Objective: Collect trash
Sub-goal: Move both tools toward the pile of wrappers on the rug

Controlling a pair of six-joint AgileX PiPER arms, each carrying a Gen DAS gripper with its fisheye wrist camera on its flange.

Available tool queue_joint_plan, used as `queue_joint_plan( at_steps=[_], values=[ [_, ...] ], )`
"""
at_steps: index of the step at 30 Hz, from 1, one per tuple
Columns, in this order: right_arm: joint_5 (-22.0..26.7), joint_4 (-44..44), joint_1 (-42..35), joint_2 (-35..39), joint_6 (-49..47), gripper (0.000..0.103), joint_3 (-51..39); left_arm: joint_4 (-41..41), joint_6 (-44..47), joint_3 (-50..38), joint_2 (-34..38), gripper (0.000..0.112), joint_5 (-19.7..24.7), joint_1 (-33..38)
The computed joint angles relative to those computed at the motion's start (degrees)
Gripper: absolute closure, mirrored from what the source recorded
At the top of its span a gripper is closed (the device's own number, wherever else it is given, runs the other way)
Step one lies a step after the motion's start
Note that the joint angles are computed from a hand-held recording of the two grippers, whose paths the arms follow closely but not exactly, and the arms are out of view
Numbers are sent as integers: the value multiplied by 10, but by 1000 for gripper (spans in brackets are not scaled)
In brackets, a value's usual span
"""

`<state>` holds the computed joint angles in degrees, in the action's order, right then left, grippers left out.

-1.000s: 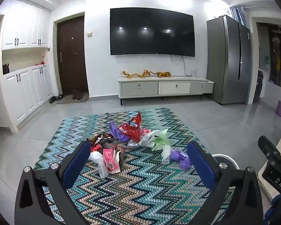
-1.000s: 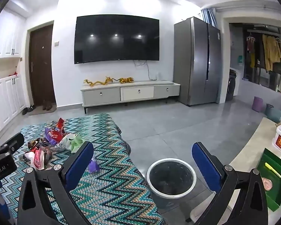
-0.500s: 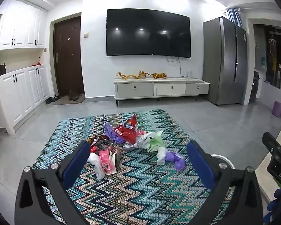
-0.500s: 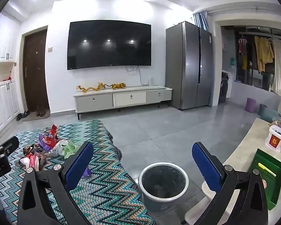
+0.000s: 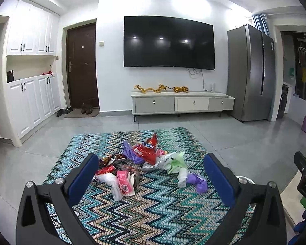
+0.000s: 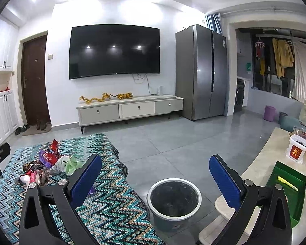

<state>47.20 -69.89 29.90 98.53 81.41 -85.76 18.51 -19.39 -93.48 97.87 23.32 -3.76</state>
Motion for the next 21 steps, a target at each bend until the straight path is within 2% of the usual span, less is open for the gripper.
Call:
queue_joint_plan(
  at_steps=[4,6,12,16,17,21],
  values=[
    [0,-2,1,0,-1,0,-4,76,-83,10,-2,9,-16,1],
    [-9,-10,0,-3,12,0,1,84,-92,5,2,9,-15,5],
    [-40,-15,-9,-12,20,0,7,-72,73,-51,29,9,23,46],
    [-50,-9,-20,-9,10,0,-2,-156,138,-76,40,9,32,87],
    [-52,-4,-24,-6,4,0,-8,-164,144,-81,43,9,29,97],
    [-59,38,-38,15,-48,0,-42,-103,97,-106,61,9,30,116]
  ],
)
